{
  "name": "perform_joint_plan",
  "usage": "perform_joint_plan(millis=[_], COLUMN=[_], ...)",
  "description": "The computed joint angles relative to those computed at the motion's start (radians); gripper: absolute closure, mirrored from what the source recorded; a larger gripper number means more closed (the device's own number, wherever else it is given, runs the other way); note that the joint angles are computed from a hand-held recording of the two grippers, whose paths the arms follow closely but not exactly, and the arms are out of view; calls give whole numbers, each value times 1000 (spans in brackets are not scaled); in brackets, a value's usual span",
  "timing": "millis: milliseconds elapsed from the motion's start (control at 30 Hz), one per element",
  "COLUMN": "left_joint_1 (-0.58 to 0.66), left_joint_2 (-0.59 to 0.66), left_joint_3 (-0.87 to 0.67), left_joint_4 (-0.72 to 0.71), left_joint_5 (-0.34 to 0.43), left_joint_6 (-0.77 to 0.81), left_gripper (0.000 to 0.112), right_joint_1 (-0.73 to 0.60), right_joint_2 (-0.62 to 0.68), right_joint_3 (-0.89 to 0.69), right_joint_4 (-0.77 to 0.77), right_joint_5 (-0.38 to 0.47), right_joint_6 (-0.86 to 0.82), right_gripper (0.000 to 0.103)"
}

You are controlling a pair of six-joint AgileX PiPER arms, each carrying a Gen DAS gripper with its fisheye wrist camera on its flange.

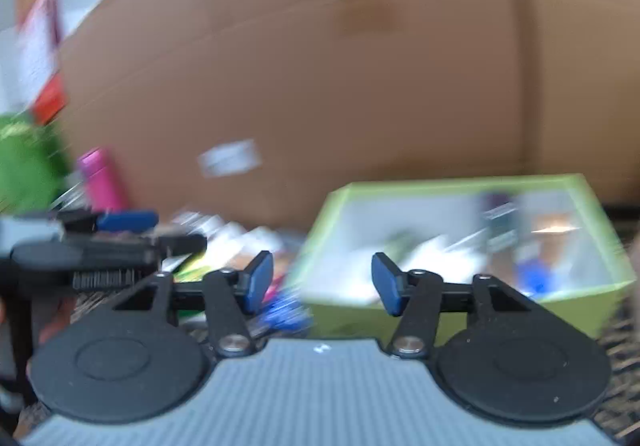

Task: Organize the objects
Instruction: 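Drop the copper box and red tape into the green box, open both grippers, then grasp the black tape roll with the right gripper while the left grasps the steel wool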

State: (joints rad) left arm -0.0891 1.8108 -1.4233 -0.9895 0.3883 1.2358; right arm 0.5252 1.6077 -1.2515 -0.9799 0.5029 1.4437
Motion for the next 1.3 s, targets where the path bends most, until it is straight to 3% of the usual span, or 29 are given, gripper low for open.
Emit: perform_joint_plan(millis=[133,233,300,333,400,667,733,800,833,867,1067,1167,1300], left_joint_1=[132,185,203,209,214,190,177,167,161,155,120,83,48], left_joint_2=[-5,25,44,54,78,127,138,149,156,162,170,184,208], left_joint_3=[83,112,111,107,86,25,12,1,-6,-13,-9,-47,-127], left_joint_4=[4,-48,-42,-52,-66,-106,-98,-107,-101,-92,-205,-106,50], left_joint_5=[-23,-43,-36,-28,-12,18,14,8,6,2,-11,-33,12], left_joint_6=[92,187,176,183,190,191,188,204,202,196,377,238,-1], left_gripper=[37,37,37,37,37,37,37,37,37,37,37,37,37], right_joint_1=[76,101,125,142,135,72,70,78,84,87,86,96,100], right_joint_2=[167,296,386,401,456,560,573,592,600,599,476,438,379], right_joint_3=[-136,-272,-371,-391,-449,-514,-513,-517,-519,-513,-316,-259,-178], right_joint_4=[122,183,138,117,108,185,162,85,46,23,-70,-96,-153], right_joint_5=[-24,18,70,122,145,108,96,104,122,132,61,67,36], right_joint_6=[-121,-210,-235,-232,-254,-256,-219,-141,-104,-69,119,159,248], right_gripper=[46,46,46,46,46,48,48,55,69,75,82,82,82])
